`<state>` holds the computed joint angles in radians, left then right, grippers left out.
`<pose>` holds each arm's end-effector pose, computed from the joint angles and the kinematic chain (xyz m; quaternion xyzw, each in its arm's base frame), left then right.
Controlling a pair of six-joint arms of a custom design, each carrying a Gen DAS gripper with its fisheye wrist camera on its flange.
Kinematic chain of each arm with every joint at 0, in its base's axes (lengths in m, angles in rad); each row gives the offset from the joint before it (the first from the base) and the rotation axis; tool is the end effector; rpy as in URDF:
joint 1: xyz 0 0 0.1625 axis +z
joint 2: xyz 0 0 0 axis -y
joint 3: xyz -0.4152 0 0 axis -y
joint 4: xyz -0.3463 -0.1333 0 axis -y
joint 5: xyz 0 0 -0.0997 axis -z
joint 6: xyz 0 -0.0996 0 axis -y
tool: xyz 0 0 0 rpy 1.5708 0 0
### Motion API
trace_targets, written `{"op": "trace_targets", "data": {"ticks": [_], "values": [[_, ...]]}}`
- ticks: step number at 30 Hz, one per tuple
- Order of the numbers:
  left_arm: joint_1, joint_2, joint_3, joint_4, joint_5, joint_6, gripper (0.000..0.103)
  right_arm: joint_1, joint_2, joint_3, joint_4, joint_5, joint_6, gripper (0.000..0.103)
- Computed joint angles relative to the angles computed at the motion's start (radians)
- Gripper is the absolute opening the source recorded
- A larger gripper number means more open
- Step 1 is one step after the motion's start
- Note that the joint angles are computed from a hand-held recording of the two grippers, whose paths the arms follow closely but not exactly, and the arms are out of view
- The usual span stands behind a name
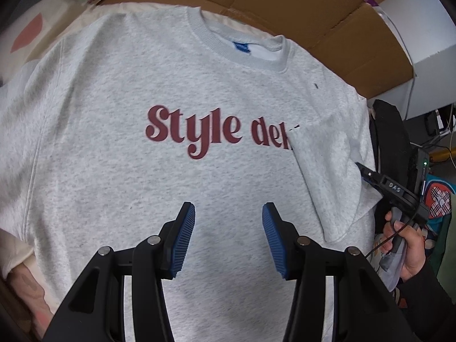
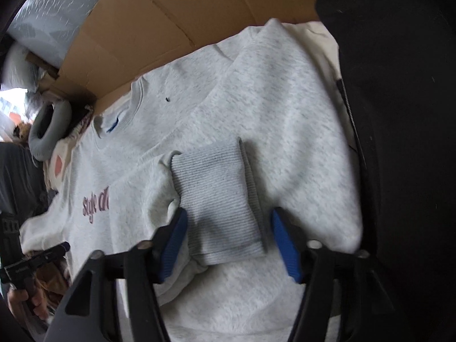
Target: Fold clothes
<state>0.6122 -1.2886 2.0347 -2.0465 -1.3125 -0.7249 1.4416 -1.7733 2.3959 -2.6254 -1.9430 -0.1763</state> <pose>-0.2691 -0.3829 0.2068 0.1318 0.9739 -0.0061 0.1847 0.0541 -0.3370 0.3248 -0.0170 -0.9606 0.1807 0.2107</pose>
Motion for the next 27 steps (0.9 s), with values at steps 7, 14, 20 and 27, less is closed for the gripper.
{"op": "trace_targets", "data": {"ticks": [7,14,20,27], "values": [[0.010,-0.029,-0.002,0.012,0.028,-0.031,0.050,0.006,-0.068,-0.032,0.075,0.079,0.010,0.009],[0.015,-0.067,-0.008,0.036,0.054,-0.064,0.050,0.089,-0.084,-0.051,0.135,0.189,0.077,0.008],[0.005,-0.122,0.018,0.007,0.066,-0.089,0.050,0.198,-0.044,-0.055,0.155,0.249,0.138,0.007],[0.008,-0.205,0.072,-0.006,0.085,-0.165,0.050,0.303,0.066,-0.052,0.133,0.296,0.202,0.007]]}}
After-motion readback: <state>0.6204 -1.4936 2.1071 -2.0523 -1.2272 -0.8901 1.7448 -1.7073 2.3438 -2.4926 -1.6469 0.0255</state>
